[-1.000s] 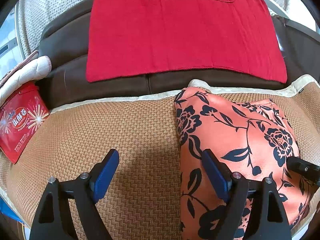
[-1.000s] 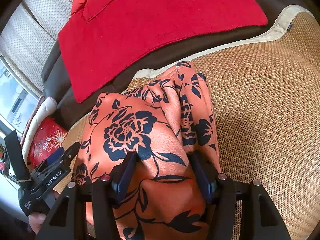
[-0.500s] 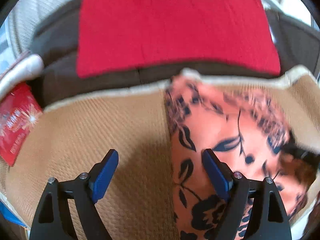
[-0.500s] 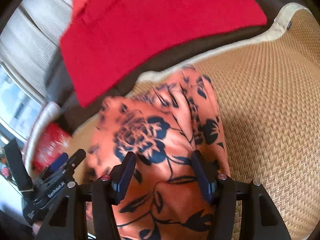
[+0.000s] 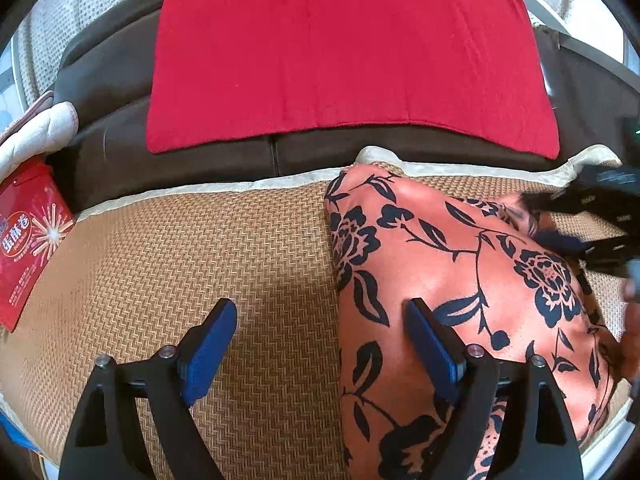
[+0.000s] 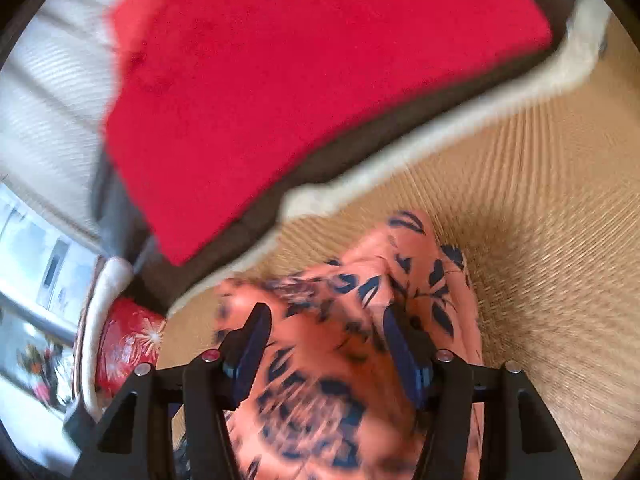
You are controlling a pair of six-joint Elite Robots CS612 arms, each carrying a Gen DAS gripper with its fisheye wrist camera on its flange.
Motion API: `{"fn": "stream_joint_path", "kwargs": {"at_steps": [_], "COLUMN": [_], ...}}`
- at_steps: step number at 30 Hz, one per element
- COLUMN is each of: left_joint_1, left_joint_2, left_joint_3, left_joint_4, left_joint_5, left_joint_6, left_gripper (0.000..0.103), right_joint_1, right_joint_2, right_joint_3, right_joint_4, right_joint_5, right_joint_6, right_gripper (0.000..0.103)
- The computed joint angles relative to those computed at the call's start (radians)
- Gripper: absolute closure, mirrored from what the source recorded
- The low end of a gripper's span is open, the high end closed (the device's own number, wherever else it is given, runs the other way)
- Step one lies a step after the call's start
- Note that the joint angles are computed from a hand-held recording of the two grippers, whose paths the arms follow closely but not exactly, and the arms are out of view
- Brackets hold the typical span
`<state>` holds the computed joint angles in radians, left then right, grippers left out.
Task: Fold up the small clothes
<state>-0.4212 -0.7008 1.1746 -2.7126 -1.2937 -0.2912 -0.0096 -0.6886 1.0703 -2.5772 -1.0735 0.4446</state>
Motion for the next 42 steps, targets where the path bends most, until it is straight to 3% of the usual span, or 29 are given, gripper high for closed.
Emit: {"fn": "stream_joint_path", "kwargs": {"at_steps": [3,6,8,10,12,14,16,18,24,28,33,37,42], "left_joint_1": [-0.002,-0.001,0.000,0.001,0.002,0.002,0.002,0.003,0.002,0.001,0.000,0.001,0.001], "left_joint_2": [0.006,0.008,0.007,0.006,0.005,0.005,0.004,0.003,-0.004,-0.009,-0.016,-0.026,-0.032], "left_joint_3": [-0.006,-0.006,-0.004,-0.003,0.000,0.000,0.001,0.003,0.015,0.023,0.034,0.050,0.058], "left_joint_4": [-0.003,-0.011,-0.013,-0.016,-0.018,-0.018,-0.018,-0.017,-0.028,-0.036,-0.051,-0.074,-0.095], "left_joint_5": [0.008,0.006,0.003,-0.005,-0.004,-0.003,0.000,0.002,0.007,0.009,0.005,-0.010,-0.032], "left_joint_6": [0.015,0.030,0.032,0.032,0.033,0.034,0.035,0.038,0.039,0.038,0.034,0.035,0.046], "left_gripper": [0.017,0.017,0.017,0.017,0.017,0.017,0.017,0.017,0.017,0.017,0.017,0.017,0.017], "right_joint_1": [-0.003,0.002,0.004,0.008,0.025,0.040,0.053,0.056,0.044,0.025,0.001,-0.030,-0.053], "right_joint_2": [0.024,0.003,0.008,0.027,0.057,0.085,0.139,0.176,0.074,0.004,-0.098,-0.129,-0.122], "right_joint_3": [-0.029,-0.018,-0.021,-0.063,-0.134,-0.195,-0.292,-0.347,-0.189,-0.057,0.132,0.223,0.248], "right_joint_4": [0.043,0.014,-0.069,-0.069,0.011,0.120,0.298,0.384,0.265,0.077,-0.127,-0.214,-0.179], "right_joint_5": [0.003,-0.008,0.061,0.153,0.189,0.177,0.172,0.161,0.135,0.123,0.045,0.078,0.140], "right_joint_6": [0.036,0.022,0.021,-0.010,-0.094,-0.150,-0.187,-0.198,-0.197,-0.137,-0.075,0.006,0.009], "right_gripper": [0.054,0.053,0.053,0.053,0.053,0.053,0.052,0.052,0.048,0.039,0.031,0.027,0.027]}}
